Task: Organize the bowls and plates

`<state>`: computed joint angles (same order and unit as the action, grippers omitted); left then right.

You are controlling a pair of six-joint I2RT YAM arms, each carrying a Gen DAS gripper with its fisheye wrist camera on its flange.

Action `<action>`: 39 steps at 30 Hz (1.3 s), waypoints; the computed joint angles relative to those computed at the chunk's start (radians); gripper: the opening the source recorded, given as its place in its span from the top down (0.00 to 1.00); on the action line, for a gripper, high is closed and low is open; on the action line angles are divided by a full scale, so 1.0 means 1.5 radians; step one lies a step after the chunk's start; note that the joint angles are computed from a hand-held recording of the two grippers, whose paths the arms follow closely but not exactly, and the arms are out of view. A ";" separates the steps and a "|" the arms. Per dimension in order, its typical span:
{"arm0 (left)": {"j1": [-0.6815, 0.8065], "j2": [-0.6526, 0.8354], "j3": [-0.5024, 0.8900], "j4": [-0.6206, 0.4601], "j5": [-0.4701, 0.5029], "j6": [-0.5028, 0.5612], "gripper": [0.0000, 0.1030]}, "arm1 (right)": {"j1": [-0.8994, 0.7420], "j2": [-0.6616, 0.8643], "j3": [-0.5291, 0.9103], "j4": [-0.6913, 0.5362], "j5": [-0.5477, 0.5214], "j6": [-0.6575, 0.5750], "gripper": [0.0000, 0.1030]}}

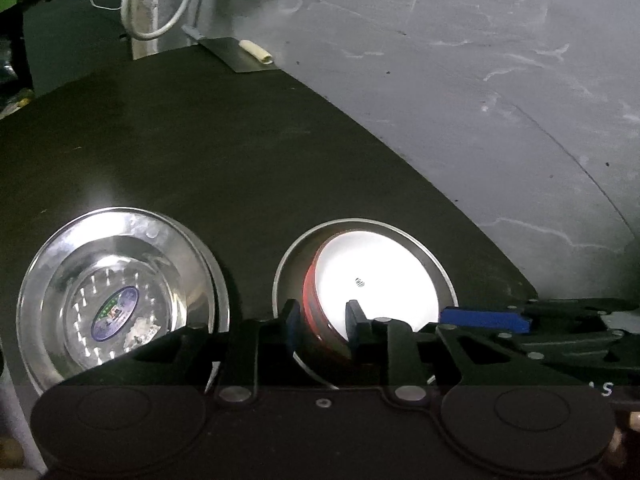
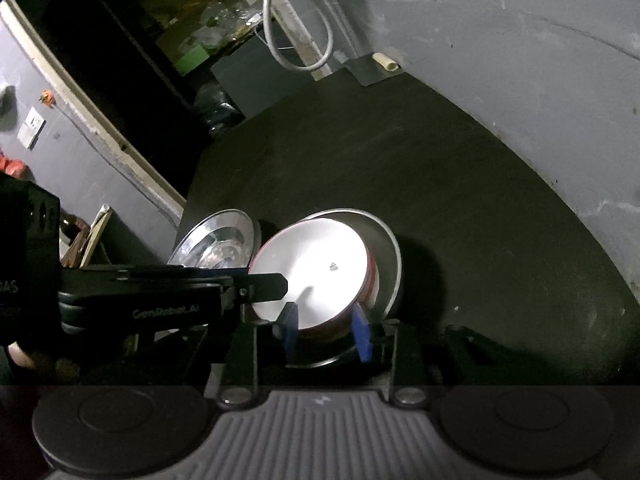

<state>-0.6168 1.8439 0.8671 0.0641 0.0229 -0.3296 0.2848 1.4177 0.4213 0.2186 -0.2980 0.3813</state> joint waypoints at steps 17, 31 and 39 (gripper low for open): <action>-0.070 -0.188 -0.137 0.033 -0.184 -0.053 0.01 | 0.078 -0.322 -0.109 -0.103 0.169 0.078 0.01; -0.008 -0.429 -0.458 0.102 -0.198 -0.080 0.01 | 0.717 -0.354 0.078 -0.646 0.738 0.516 0.00; -0.073 -0.492 -0.506 0.105 -0.264 -0.120 0.01 | 0.733 -0.236 0.097 -0.637 0.735 0.540 0.00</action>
<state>-0.7270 1.1062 0.1081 0.2221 -0.3724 -0.5094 1.3849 1.0632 0.5671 -0.7377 0.8038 1.1910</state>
